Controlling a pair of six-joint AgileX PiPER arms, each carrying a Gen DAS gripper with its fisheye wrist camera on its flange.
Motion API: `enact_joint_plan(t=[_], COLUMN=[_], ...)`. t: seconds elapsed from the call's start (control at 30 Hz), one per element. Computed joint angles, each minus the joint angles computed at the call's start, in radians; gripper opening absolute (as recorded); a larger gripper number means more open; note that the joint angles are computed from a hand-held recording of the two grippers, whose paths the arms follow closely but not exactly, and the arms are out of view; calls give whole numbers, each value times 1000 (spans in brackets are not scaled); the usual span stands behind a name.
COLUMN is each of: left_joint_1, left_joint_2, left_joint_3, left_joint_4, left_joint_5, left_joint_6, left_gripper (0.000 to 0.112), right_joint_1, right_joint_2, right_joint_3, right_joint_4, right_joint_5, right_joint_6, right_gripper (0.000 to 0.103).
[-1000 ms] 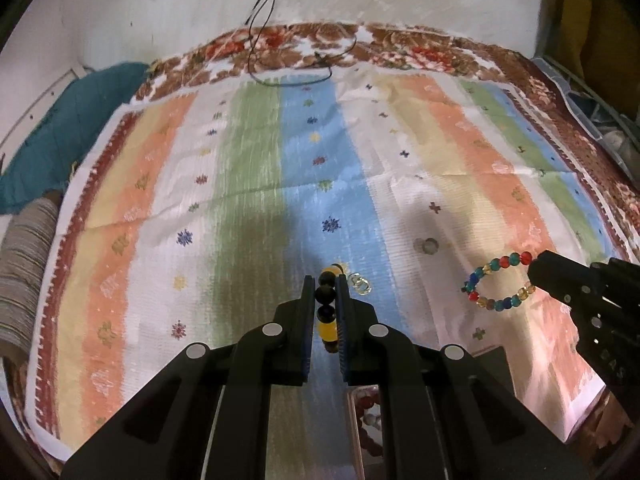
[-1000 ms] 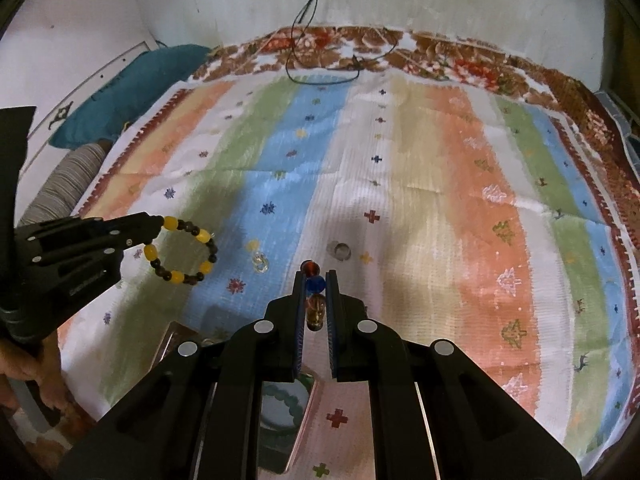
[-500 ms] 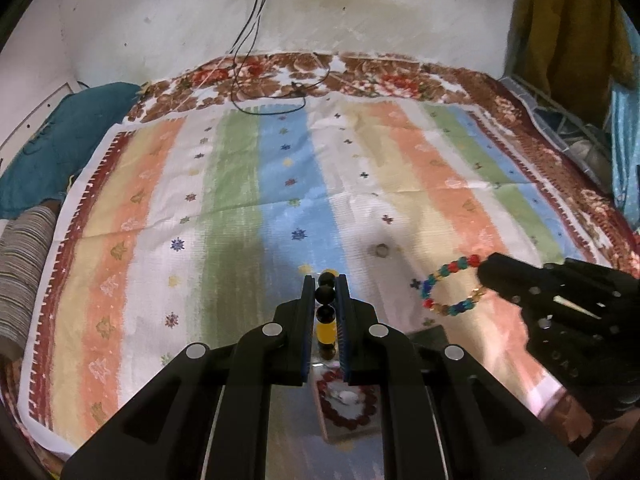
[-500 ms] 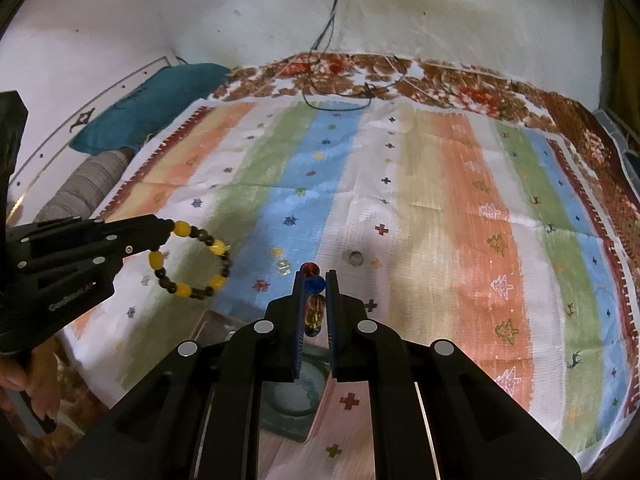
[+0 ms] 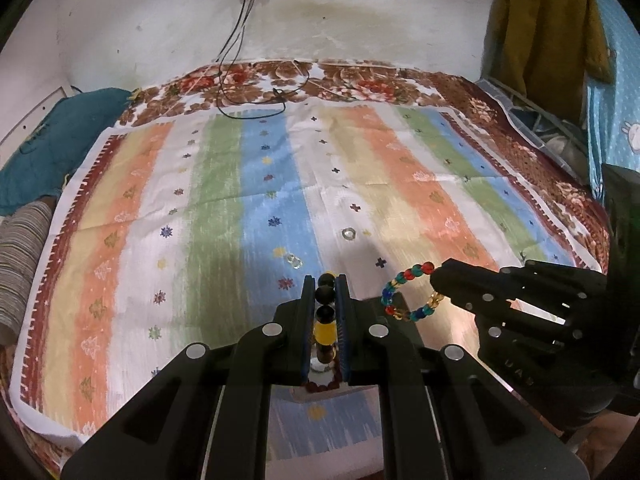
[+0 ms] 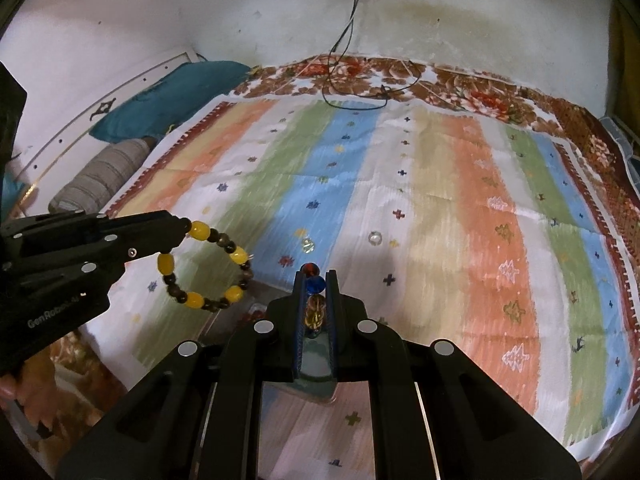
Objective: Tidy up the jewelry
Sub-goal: 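Lift the black-yellow bracelet with the left tool while the right carries the multicolor bracelet over the tin, then open both tools to drop the two bracelets into the silver tin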
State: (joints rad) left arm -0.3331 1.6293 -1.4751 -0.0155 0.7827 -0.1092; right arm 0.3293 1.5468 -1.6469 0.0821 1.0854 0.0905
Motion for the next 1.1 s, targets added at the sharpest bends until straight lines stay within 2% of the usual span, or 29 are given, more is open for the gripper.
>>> enact_joint_plan(t=[0.5, 0.53, 0.57, 0.63, 0.73, 0.8, 0.9, 1.03, 1.1], left_joint_1=[-34, -33, -31, -21, 11, 43, 78, 69, 76], left_joint_2=[-14, -11, -10, -5, 26, 72, 157, 214, 244], left_joint_3=[35, 32, 32, 27, -8, -61, -155, -211, -243], left_joint_4=[42, 46, 51, 71, 73, 29, -18, 15, 4], left_joint_5=[11, 16, 18, 17, 35, 74, 134, 155, 178], left_joint_6=[-46, -57, -65, -92, -117, -106, -90, -58, -34], left_gripper=[10, 11, 16, 25, 30, 33, 34, 44, 44], right_joint_1=[6, 6, 4, 1, -15, -28, -46, -77, -90], right_joint_2=[-22, -17, -18, -17, 14, 44, 105, 180, 206], right_joint_3=[40, 34, 35, 34, 7, -17, -77, -146, -169], right_joint_4=[46, 42, 36, 15, 7, 7, 5, 28, 40], right_joint_5=[22, 26, 22, 9, 24, 37, 58, 81, 95], right_joint_6=[-15, -6, -1, 23, 32, 34, 44, 53, 50], right_gripper=[11, 15, 33, 52, 52, 53, 58, 62, 64])
